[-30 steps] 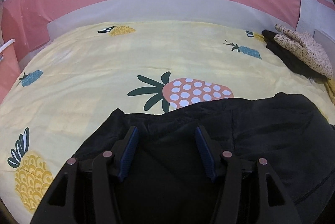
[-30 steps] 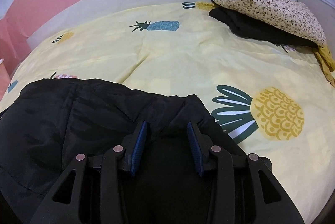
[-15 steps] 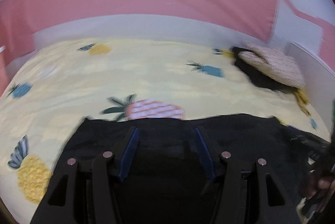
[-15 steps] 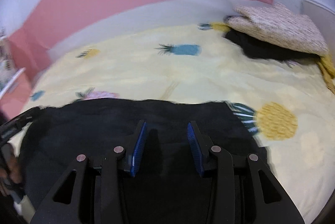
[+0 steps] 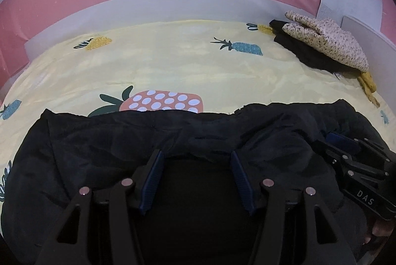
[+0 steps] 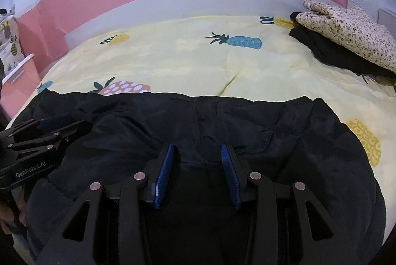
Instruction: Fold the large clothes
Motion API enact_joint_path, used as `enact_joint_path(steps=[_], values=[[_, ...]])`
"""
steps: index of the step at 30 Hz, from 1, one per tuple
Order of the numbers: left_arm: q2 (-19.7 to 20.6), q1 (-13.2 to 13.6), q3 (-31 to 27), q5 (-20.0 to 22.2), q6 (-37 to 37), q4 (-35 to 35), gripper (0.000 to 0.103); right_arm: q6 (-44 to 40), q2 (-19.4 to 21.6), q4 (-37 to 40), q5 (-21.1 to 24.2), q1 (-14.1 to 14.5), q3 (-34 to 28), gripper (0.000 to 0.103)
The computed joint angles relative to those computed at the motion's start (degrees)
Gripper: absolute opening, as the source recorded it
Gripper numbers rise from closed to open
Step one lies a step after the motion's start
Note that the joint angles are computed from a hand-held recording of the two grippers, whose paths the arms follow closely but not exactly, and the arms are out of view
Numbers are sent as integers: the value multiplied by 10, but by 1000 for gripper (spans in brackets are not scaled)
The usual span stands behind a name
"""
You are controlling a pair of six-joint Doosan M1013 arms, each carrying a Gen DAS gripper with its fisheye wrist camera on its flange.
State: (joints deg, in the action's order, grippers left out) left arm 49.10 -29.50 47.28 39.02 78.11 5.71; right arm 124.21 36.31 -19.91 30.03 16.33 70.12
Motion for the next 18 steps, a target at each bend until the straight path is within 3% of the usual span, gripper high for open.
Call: enact_joint_path(steps=[4,7,10,14,18], values=[[0,-2,-10,19,-9,20,59,-20,-11,33,-3,-4,7,41],[-17,0,7,12,-16,23,59,21,-29,-6,-1,-1,19,41],[-45,3,46,-26,-27,40,59,73,-55,-72,-18,-1,49,41],[-70,10,84,-62,-89,123,59,134,-70,-147,-3,-8,71,41],[-63,21,82,-30,-154,196,59,135,-64,-126,17,-24,78,41]])
